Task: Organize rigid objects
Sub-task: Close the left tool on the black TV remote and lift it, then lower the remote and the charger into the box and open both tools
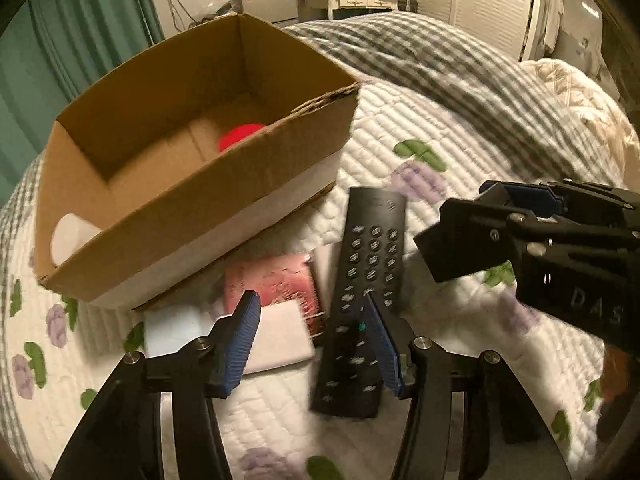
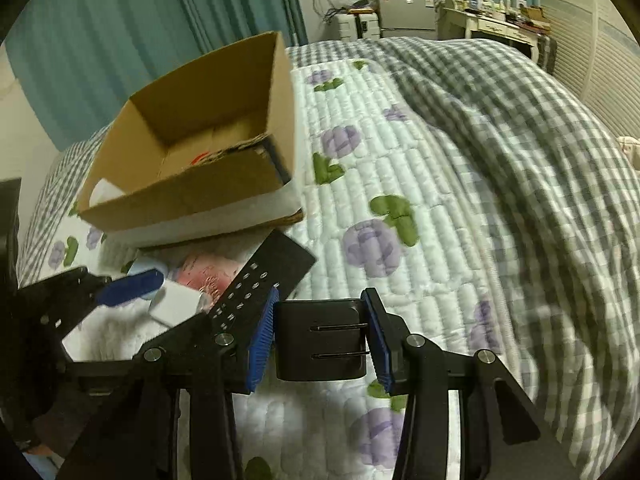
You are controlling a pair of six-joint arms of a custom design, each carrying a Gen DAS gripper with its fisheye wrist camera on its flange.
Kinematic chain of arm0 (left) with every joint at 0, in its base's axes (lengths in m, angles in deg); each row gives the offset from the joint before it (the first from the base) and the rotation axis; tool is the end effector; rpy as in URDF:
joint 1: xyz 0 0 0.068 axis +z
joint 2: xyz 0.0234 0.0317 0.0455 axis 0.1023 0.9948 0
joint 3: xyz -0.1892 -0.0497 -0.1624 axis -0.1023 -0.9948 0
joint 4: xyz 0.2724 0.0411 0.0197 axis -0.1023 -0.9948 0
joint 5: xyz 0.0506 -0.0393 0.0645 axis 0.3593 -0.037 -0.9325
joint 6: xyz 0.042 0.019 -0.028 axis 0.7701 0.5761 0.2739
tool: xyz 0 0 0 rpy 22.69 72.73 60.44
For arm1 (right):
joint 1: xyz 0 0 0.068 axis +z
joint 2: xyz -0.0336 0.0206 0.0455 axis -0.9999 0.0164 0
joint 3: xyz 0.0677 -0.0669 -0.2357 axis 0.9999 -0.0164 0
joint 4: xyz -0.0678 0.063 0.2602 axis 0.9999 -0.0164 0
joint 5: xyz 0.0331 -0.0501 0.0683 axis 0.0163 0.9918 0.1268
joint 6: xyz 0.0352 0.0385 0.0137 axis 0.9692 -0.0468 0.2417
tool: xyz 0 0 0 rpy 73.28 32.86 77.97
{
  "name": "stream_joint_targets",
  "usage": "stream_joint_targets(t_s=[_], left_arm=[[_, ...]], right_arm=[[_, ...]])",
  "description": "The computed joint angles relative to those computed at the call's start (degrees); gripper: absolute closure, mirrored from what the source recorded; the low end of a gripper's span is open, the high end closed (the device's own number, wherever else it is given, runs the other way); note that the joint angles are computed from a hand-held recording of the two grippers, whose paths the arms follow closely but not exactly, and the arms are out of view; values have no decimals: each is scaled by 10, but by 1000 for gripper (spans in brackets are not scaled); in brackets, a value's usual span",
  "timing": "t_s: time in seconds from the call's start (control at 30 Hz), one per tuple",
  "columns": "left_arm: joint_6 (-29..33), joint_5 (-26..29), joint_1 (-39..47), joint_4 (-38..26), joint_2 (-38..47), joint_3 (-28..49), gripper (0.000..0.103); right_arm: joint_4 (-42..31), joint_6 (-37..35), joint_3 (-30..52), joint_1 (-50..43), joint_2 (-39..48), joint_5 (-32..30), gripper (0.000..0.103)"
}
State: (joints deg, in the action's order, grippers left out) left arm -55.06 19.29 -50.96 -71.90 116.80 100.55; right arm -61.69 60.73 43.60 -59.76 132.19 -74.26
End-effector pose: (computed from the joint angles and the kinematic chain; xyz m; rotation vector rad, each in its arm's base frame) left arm 0.1537 -0.2116 0.1958 0.4152 2.5671 -0.0329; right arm 0.1899 0.1054 0.1775 -0.2096 2.5147 0.3140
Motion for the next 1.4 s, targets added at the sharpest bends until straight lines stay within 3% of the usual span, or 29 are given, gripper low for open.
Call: stream_joint_targets(t_s=[0.27,0.3,0.33,0.43,0.5,0.57,0.8,0.93,1.13,1.3,1.4], left_arm=[[1,35,3,41,78,29,48],[2,40,5,44,85,32,52],[4,47,7,47,89,34,64],[9,49,4,45,91,42,70],[1,52,5,35,93,48,71],[-13,40,0,26,85,50,81],[-75,22,-16,-38,6,50,81],[-110,-20,-42,-97,-32,80,81],[-106,-97,-40,-186,-73,162,81],[-57,-103,45,-209,-87,207,81],[-19,-92,112,-188,-88,203,81]], right_arm=[[-16,-13,1,-67,-25,-13,61],[-15,-14,1,-70,-22,-15,61],[-14,-16,1,-73,-20,-18,61],[-10,-19,1,-71,-13,-23,61],[-9,-19,3,-68,-11,-24,61],[-8,-18,2,-67,-11,-24,61],[-50,-16,11,-50,-58,-12,61],[-90,-14,32,-31,-98,0,61],[-138,-33,121,6,-121,30,61],[-111,-72,235,14,-40,10,61],[-84,-105,299,27,43,8,61]])
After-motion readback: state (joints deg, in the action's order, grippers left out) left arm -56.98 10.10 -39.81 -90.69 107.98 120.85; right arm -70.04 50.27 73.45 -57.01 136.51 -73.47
